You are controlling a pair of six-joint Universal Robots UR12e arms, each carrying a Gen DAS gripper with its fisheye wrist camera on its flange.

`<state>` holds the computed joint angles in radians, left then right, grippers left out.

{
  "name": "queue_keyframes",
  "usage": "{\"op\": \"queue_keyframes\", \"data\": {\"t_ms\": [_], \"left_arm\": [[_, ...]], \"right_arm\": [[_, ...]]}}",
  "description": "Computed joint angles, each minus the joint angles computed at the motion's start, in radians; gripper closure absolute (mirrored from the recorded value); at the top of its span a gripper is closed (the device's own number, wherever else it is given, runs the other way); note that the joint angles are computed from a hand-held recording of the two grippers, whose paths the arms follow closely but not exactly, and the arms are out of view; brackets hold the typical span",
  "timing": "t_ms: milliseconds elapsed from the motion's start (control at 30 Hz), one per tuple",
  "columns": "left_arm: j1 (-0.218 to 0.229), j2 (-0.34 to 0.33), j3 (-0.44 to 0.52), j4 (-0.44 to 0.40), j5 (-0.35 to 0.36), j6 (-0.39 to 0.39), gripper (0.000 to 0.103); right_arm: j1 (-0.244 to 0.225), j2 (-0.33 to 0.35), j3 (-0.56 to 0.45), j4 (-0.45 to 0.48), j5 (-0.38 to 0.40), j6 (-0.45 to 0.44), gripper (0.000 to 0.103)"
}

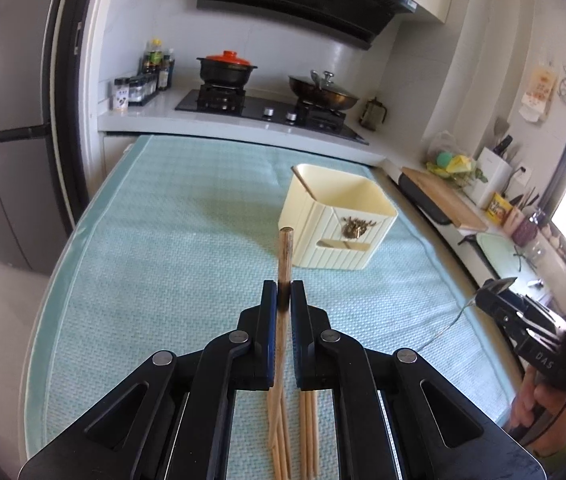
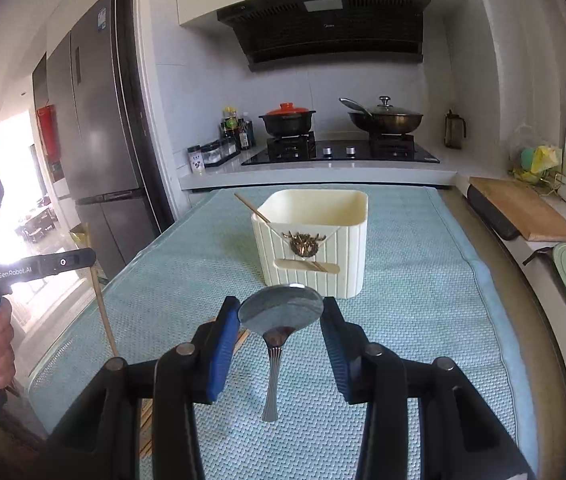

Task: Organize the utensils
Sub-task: 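Lower the chopstick into the holder with the left tool while the right tool drops the spoon in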

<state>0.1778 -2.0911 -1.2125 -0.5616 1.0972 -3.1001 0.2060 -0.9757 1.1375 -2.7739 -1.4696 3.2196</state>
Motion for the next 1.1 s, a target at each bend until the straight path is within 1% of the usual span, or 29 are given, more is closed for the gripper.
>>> {"op": "queue_keyframes", "data": {"t_ms": [133, 333, 467, 600, 700, 800, 933, 1033, 1100], "left_arm": [[0.001, -0.014, 0.024, -0.004, -0.033, -0.031, 0.099], [-0.006, -0.033, 0.065, 0.007, -0.043, -0.051, 0.099], [-0.009, -0.050, 0.105, 0.003, -0.059, -0.065, 0.099], [-0.014, -0.080, 0.180, -0.010, -0.075, -0.084, 0.099], [-0.016, -0.111, 0.255, -0.004, -0.088, -0.110, 0.099], [-0.022, -0.160, 0.361, 0.013, -0.091, -0.155, 0.099], [-0.039, -0.256, 0.539, 0.009, -0.060, -0.224, 0.099], [-0.057, -0.345, 0.695, -0.029, -0.017, -0.268, 0.099], [-0.071, -0.408, 0.804, -0.078, 0.020, -0.271, 0.099]], "right_arm": [[-0.003, 0.007, -0.022, 0.001, -0.009, -0.011, 0.061], [-0.006, 0.017, -0.056, 0.005, -0.026, -0.038, 0.061], [-0.012, 0.026, -0.085, 0.017, -0.021, -0.045, 0.061], [-0.016, 0.046, -0.136, 0.028, -0.028, -0.079, 0.061], [-0.023, 0.072, -0.204, 0.043, -0.024, -0.099, 0.061], [-0.026, 0.113, -0.302, 0.057, -0.033, -0.120, 0.061], [-0.029, 0.200, -0.483, 0.078, -0.043, -0.139, 0.061], [-0.035, 0.294, -0.666, 0.132, -0.026, -0.134, 0.061], [-0.038, 0.379, -0.819, 0.188, -0.014, -0.131, 0.061]]}}
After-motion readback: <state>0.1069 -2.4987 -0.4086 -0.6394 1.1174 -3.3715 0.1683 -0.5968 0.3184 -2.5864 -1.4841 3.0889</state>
